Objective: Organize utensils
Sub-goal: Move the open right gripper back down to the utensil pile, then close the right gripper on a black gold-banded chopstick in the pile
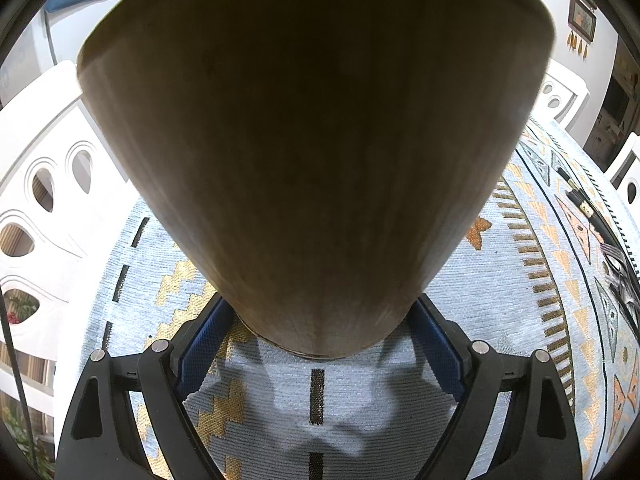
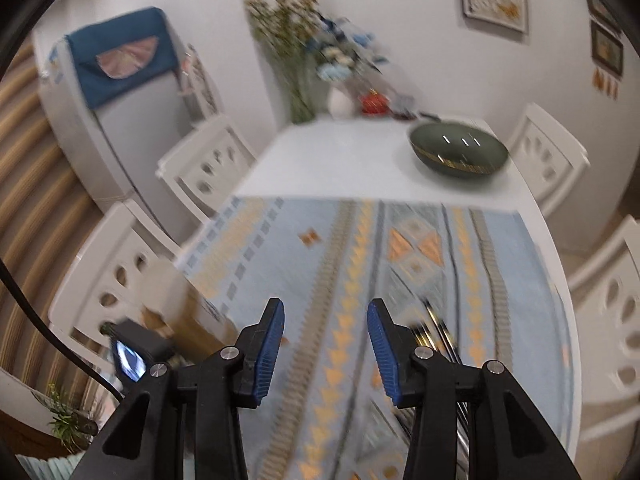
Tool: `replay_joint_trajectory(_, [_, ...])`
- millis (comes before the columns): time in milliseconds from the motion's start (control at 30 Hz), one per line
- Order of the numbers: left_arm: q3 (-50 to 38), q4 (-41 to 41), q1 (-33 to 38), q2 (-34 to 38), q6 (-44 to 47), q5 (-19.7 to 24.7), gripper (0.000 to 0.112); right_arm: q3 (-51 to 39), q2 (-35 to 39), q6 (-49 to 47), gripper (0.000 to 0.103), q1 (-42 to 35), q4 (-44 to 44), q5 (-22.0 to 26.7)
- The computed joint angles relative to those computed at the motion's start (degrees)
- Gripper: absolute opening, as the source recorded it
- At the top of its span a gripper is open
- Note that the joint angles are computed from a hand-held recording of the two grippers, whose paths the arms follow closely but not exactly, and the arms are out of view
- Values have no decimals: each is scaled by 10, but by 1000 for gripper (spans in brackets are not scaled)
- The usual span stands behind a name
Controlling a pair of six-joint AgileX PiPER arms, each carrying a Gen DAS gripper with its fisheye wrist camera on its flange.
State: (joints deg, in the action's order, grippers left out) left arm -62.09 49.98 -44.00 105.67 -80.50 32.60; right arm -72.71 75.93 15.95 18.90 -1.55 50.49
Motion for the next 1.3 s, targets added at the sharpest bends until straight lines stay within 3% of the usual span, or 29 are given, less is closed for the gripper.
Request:
replay_joint_trajectory(233, [2, 1, 1, -1, 0, -1, 90, 79, -29, 2, 42, -71, 6, 19])
replay_joint_trajectory(467, [2, 0, 1, -1, 1, -1, 90, 121, -28, -99, 42, -228, 115, 32])
replay_joint_trajectory(633, [0, -1, 0, 0, 1, 0, 90, 135, 10, -147, 42, -270, 180, 45])
replay_joint_trajectory(967, [0, -1, 1, 0, 1, 0, 90, 154, 62, -151, 42, -256, 191, 17])
replay_joint_trajectory(1133, [0, -1, 1, 0, 2, 0, 90, 111, 115, -72, 41, -214, 99, -7])
replay_joint_trajectory(1300, [-2, -1, 0, 1, 2, 1, 90, 85, 158, -41, 33, -210, 57, -19])
